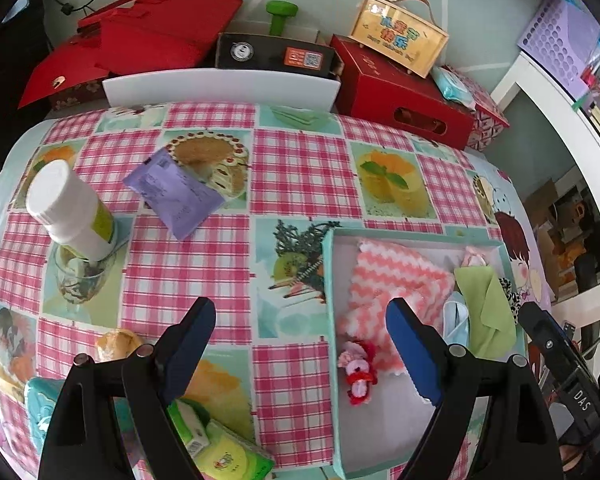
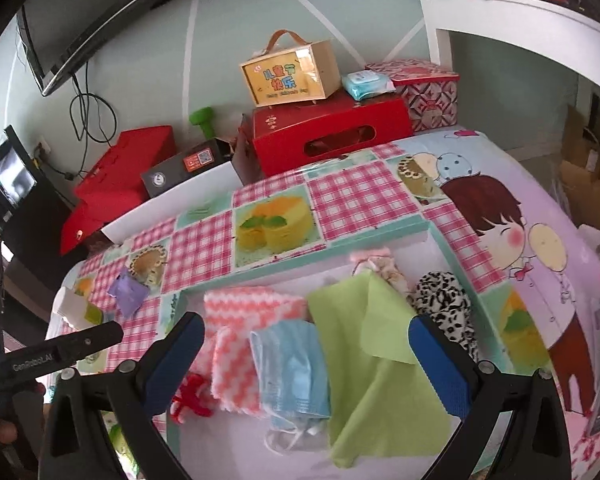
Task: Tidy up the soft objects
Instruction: 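Move both tools back toward the green tissue packs beside the teal box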
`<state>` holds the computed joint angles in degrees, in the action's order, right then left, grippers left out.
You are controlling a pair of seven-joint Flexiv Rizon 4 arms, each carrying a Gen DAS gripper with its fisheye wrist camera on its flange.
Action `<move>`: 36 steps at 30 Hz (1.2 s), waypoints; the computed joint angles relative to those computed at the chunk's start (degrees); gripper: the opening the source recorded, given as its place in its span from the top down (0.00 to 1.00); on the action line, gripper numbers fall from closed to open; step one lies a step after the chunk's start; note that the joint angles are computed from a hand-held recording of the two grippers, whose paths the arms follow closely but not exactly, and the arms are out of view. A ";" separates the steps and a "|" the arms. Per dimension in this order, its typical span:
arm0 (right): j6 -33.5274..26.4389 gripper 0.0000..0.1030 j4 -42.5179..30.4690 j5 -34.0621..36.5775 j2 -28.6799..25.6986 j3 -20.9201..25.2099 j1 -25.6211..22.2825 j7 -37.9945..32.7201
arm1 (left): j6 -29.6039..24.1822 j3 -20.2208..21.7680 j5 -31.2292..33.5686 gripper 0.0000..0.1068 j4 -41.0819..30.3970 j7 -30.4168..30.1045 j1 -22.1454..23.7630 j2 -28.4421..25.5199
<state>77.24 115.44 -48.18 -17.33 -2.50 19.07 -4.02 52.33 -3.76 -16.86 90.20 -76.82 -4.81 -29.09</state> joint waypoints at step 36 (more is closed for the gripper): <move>-13.43 0.00 -20.40 26.91 -13.21 12.02 10.78 -44.13 | 7.67 6.17 4.78 0.18 12.00 -11.95 8.20 9.94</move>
